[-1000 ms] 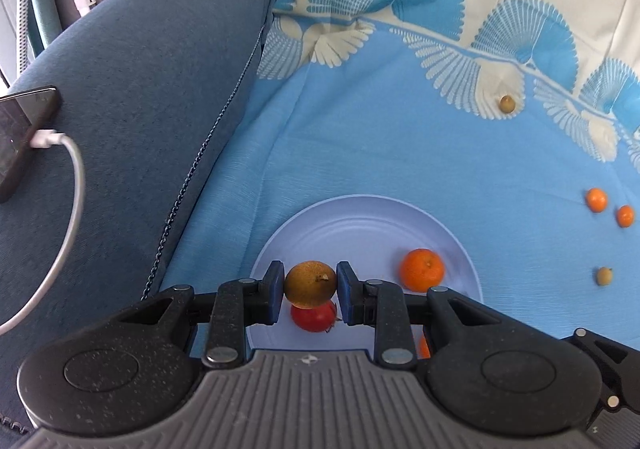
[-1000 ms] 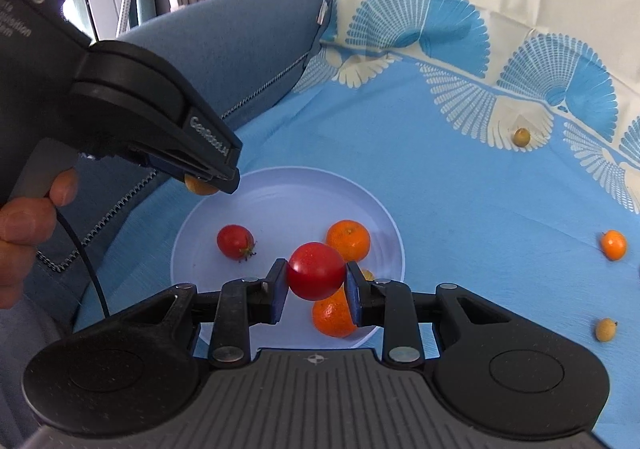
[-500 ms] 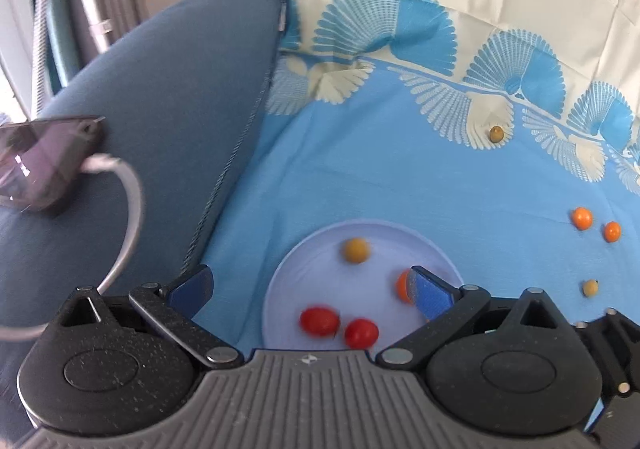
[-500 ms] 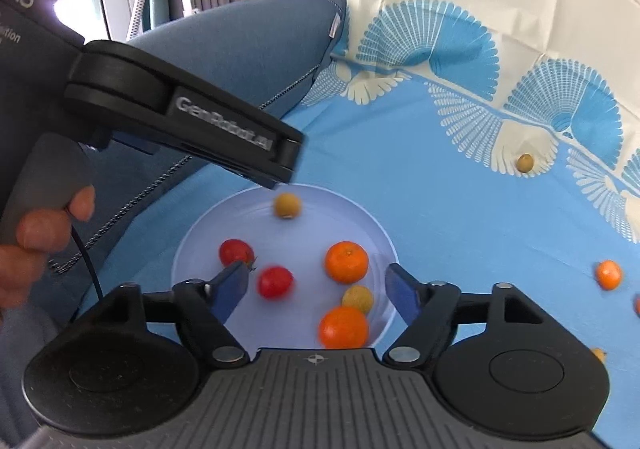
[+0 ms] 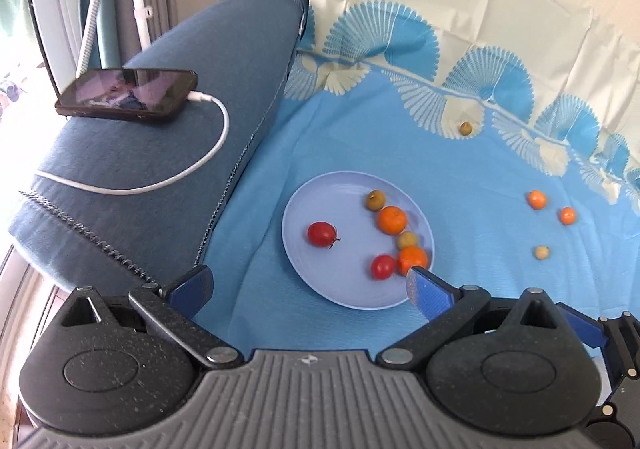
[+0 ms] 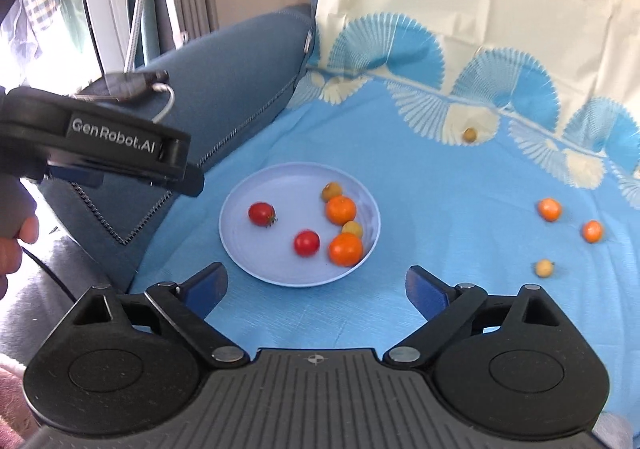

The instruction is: Organize fruits

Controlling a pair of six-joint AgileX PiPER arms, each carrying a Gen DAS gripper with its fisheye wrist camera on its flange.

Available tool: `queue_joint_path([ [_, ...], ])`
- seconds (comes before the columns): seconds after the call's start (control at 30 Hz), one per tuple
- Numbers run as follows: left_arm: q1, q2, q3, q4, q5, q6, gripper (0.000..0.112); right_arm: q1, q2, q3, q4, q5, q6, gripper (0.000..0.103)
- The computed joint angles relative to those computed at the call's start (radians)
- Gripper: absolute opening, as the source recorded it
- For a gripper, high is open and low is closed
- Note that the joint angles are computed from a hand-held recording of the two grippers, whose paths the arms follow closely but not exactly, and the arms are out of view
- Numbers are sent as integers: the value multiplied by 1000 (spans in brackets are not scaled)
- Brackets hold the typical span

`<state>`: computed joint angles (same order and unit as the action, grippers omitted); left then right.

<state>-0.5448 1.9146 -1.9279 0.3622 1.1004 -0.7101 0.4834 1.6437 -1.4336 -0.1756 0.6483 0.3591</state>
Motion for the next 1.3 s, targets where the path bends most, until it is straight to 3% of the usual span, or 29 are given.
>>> queue_joint_path([
  [0.2,-69,-118,125,78,-27,-81,103,48,-126,111,-129,-35,127,100],
  [0.57,-149,-207,188,160,-31,-156,103,99,-256,199,-305,-18,299,102],
  [1.3,-92,-189,203,100,-44,-120,103,99,-197,153,-250,3,272,102],
])
